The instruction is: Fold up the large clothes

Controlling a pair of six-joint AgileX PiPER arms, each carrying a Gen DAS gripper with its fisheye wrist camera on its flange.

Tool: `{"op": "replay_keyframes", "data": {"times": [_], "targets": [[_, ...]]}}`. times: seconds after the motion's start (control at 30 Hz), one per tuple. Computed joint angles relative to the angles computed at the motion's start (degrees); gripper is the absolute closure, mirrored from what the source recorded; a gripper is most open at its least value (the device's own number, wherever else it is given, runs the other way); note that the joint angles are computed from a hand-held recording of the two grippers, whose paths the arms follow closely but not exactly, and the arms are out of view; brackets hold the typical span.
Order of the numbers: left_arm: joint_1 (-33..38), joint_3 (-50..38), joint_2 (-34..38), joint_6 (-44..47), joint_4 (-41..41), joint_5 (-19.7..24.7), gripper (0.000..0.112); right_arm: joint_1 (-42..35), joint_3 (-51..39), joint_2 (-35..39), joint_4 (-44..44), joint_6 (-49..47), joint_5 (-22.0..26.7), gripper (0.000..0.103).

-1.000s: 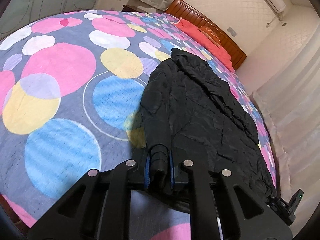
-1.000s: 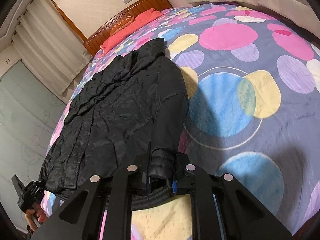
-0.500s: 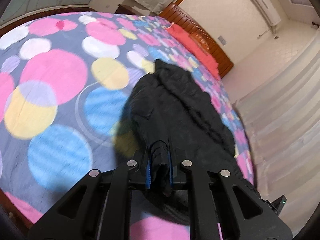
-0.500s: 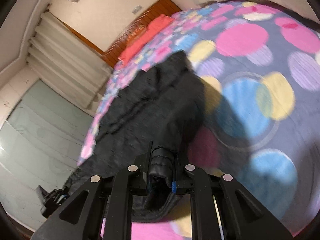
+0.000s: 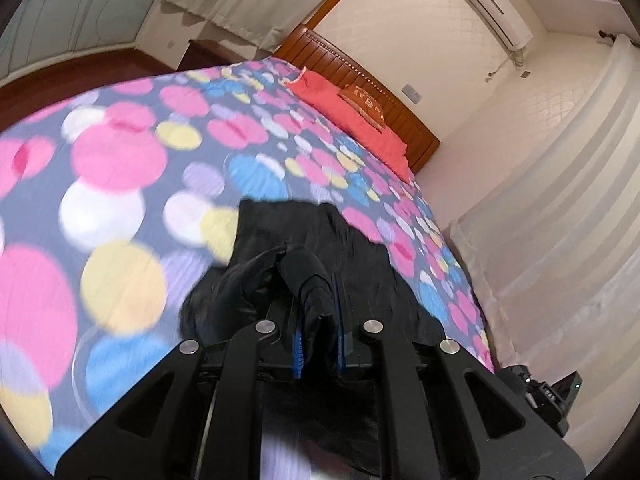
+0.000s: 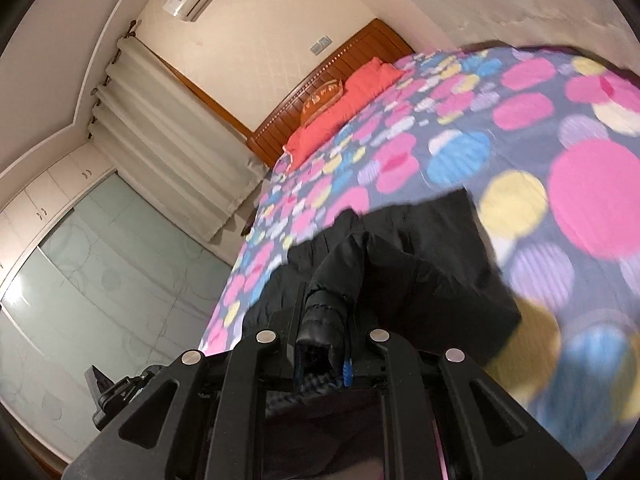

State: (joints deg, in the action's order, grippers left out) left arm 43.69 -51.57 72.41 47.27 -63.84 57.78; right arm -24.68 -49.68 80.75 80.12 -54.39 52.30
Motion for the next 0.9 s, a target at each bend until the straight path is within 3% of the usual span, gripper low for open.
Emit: {"op": "replay_keyframes", "data": {"times": [0.1,0.2,0.4,0.53,0.67,0.8,0.87,0.9], "targets": [[-8.37,-8.61,7.28,-6.42,3.1,-7.48,0.101,3.0,-6.5,5.1,0.73,1.67,-3.57,0.09],[-13.53,-16.67,14.68,-12.27,6.82,-11.89,0.101,6.63,-17.05,12.92,-0.93,6.17,-8.06,0.09],[-23.85,-37.63,33.33,-30.24,24.56,-19.83,0.101,11.74,-37.79,29.53,-12.94,21.29,-14.6,0.09],[-26.13,-50.93,44.93,-39.71,33.13,-18.84,0.101,14.11,-53.48,42.14,-26.51,35.73,-14.43,0.09],[-28.65,-65.25,56.8,-48.78,42.78,-15.24,0.101,16.03,-71.33,55.44,-39.73,49.73,-9.8,0.09],[-31.03,-72.79,63.63,-51.84,49.54,-13.43,0.099,17.14,-83.51,64.48,-46.72,57.01,-4.61,0.087],[-30.94,-73.58,64.66,-51.09,48.83,-13.12,0.096,16.72,-85.66,66.7,-45.61,57.24,-2.87,0.084],[-30.62,-73.38,64.62,-50.09,47.39,-13.17,0.088,16.26,-84.76,66.46,-43.77,55.95,-2.96,0.082]]}}
